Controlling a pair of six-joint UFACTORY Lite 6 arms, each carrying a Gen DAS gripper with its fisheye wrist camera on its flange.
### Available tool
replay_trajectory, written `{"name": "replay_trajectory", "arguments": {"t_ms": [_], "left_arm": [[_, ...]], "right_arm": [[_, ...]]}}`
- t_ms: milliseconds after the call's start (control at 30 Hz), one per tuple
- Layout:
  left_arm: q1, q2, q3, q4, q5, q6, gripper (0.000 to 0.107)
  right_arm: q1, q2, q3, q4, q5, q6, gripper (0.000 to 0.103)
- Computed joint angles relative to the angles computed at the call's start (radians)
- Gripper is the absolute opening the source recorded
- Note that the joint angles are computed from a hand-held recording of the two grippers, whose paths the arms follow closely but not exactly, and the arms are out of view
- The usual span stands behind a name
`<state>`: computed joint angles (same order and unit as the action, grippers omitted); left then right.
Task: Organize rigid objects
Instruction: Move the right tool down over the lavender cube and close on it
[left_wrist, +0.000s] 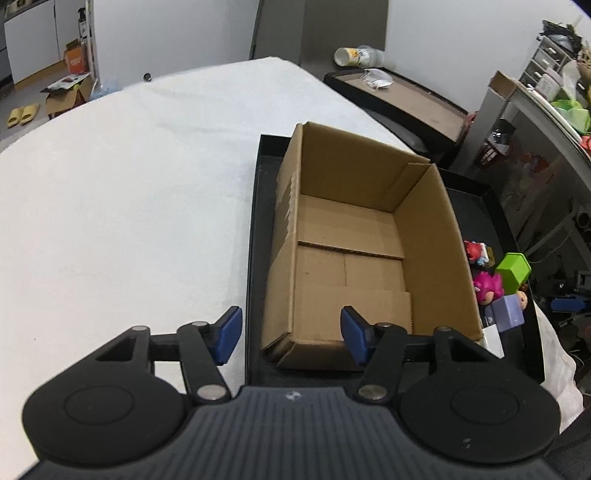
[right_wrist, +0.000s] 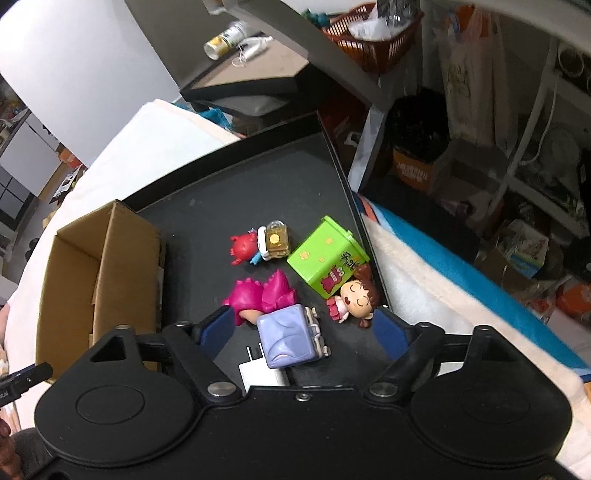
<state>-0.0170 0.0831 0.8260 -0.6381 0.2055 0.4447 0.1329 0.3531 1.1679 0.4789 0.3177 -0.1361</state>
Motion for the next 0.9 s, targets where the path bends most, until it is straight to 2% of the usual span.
{"name": "replay_trajectory", "arguments": {"t_ms": [233, 300, 367, 433, 467, 500, 533, 600, 900], "left_arm": [[-0.018, 0.074, 0.086, 0.192, 0.022, -0.157, 0.045], [-0.008, 0.103, 0.112, 0.163, 0.050, -0.123, 0.040], [0.010, 0.119, 0.121, 0.052, 0.074, -0.006, 0.036], [0.018, 0.133, 0.127, 0.012, 0.088, 0.030, 0.031], [0.019, 0.132, 0.122, 0.009, 0.083, 0.031, 0.030], [0.019, 0.129, 0.116, -0.006, 0.077, 0.043, 0.029], [0.020, 0.128, 0.112, -0.026, 0.075, 0.060, 0.029], [0.032, 0.132, 0.113, -0.060, 0.085, 0.081, 0.023], [0.008, 0.109, 0.085, -0.061, 0.079, 0.100, 0.017]], "right_arm": [[0.042, 0.123, 0.097, -0.090, 0.040, 0.049, 0.079], [0.047, 0.153, 0.123, -0.086, 0.055, 0.039, 0.079], [0.062, 0.182, 0.154, -0.124, 0.066, 0.072, 0.079], [0.082, 0.211, 0.181, -0.201, 0.068, 0.131, 0.075], [0.091, 0.235, 0.203, -0.246, 0.079, 0.166, 0.066], [0.094, 0.252, 0.217, -0.263, 0.092, 0.182, 0.052], [0.094, 0.270, 0.229, -0.269, 0.109, 0.188, 0.046], [0.096, 0.273, 0.225, -0.279, 0.113, 0.187, 0.044], [0.125, 0.150, 0.104, -0.324, 0.058, 0.246, 0.043]]}}
